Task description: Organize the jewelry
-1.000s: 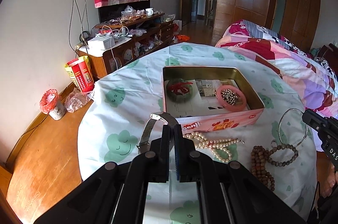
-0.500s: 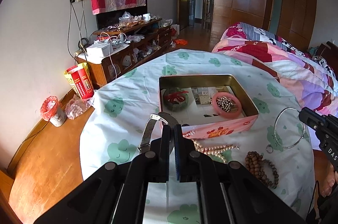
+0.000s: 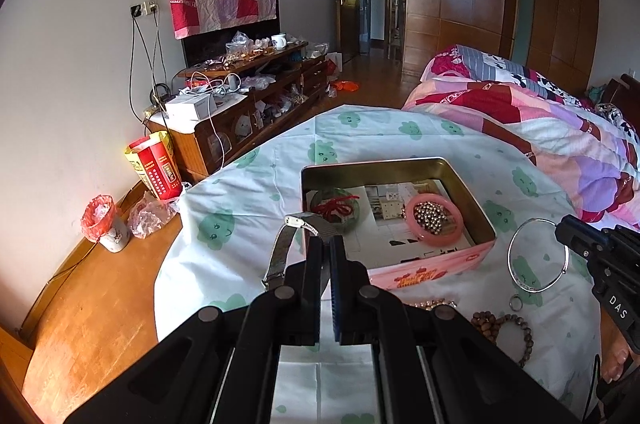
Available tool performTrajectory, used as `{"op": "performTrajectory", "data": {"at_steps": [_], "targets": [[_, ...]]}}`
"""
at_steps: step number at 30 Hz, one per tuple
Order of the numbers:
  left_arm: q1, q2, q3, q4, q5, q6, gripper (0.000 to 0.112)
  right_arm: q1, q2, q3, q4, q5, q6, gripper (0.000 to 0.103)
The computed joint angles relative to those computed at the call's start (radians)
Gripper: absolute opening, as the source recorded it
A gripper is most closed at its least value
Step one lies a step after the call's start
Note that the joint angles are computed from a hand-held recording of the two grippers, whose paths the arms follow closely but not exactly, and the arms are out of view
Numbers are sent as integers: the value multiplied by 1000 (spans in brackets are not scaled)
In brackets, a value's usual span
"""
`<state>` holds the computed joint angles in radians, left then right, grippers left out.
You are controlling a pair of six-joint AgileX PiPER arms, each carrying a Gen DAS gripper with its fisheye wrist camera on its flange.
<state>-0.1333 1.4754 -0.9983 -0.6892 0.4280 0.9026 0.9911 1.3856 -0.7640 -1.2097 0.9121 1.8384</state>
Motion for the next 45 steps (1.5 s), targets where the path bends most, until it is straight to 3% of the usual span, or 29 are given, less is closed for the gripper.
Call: {"op": "performTrajectory", "data": {"at_steps": [2,10,14,16,18,19,25,30,34,37,39,40,41,43,45], "targets": [[-10,6,-10,11,-5,-14,3,-9,2,-8,0,1,-12,4],[-39,31,-46,52,-12,-64,3,-61,3,-42,8,-13,-83,4],[-45,37,-33,55,-23,-61,3,-133,-20,11,26,-85,-54,5],[-47,48,-30,53,-28,-62,3,-182,-17,36,53,-121,-57,21],[-52,63,-27,51,-35,-62,3,-219,-3,57,70,-142,-62,61],[-56,74,-29,56,-39,-67,3,-234,1,72,70,-157,-52,64],[-75,103,-18,51,-72,-62,0,-292,53,85,126,-242,-120,65],[-90,95,-6,42,-92,-35,0,-353,87,71,219,-316,-225,73],[-56,102,-12,-20,-57,2,0,-374,113,45,303,-337,-342,75],[13,100,-16,-101,17,43,1,-374,125,37,343,-333,-393,76],[49,96,2,-115,26,47,20,-373,120,43,344,-336,-393,76],[66,94,18,-115,24,45,51,-369,123,41,341,-332,-388,75],[77,90,39,-135,14,58,72,-363,123,41,332,-325,-375,69],[95,84,73,-201,10,119,74,-352,125,41,317,-315,-357,68],[72,103,75,-122,-10,46,74,-339,128,37,308,-302,-347,68]]}}
